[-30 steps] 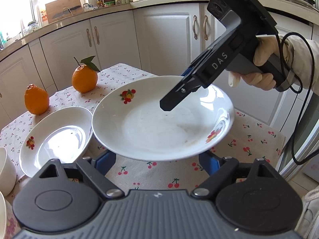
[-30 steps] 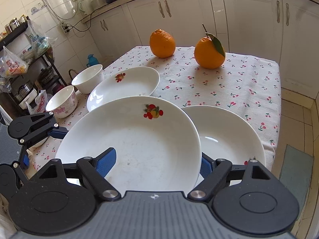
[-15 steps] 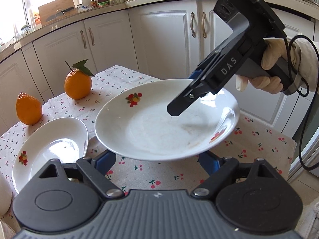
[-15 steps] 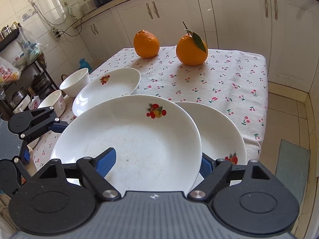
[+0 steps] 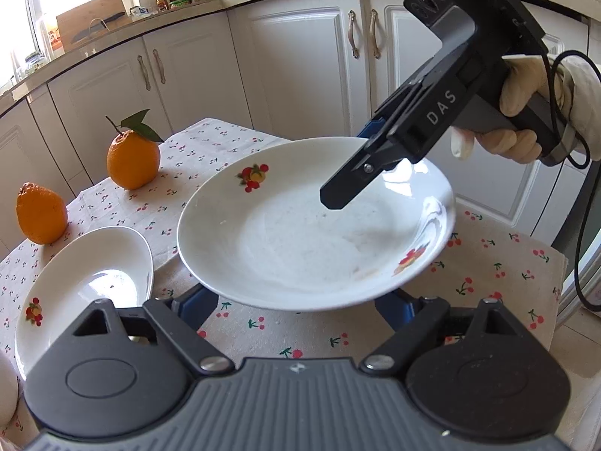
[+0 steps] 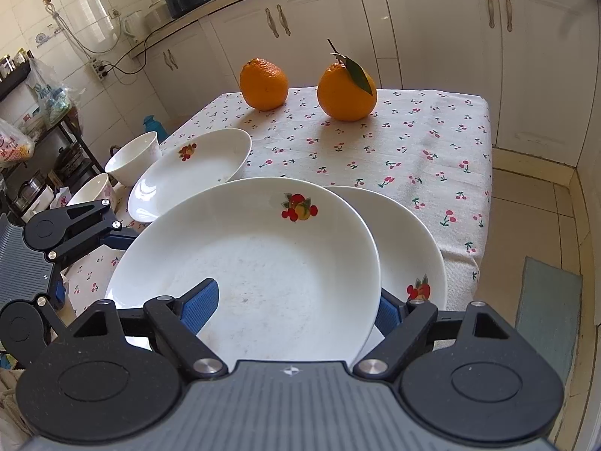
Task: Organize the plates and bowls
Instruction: 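Lower the large plate onto the stained plate with the right gripper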
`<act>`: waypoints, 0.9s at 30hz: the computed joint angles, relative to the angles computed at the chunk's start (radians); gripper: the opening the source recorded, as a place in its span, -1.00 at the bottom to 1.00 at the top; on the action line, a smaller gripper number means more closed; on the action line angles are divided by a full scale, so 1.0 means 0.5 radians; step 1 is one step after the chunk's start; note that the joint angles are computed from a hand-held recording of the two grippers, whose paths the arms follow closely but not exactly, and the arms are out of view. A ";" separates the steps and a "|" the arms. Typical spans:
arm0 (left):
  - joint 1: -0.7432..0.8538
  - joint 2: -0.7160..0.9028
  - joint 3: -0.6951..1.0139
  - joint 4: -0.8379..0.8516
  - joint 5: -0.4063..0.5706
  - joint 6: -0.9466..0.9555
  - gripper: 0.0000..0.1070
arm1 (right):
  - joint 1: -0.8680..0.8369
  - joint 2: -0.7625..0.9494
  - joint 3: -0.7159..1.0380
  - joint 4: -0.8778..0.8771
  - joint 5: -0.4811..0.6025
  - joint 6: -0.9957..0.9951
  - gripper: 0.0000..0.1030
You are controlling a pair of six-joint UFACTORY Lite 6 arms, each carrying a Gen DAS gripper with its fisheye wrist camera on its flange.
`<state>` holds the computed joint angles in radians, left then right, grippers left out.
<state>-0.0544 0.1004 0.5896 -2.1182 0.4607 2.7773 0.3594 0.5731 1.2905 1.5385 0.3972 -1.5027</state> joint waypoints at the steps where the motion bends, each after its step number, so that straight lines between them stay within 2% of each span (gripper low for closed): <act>1: -0.003 0.005 0.001 -0.004 0.000 0.011 0.68 | -0.001 -0.006 -0.007 0.005 -0.002 -0.005 0.72; 16: -0.026 0.106 0.125 0.094 -0.010 -0.153 0.68 | -0.031 -0.004 -0.037 -0.030 -0.019 0.036 0.74; 27: -0.002 0.153 0.161 0.200 0.051 -0.266 0.70 | -0.043 -0.141 -0.184 -0.026 -0.089 0.074 0.81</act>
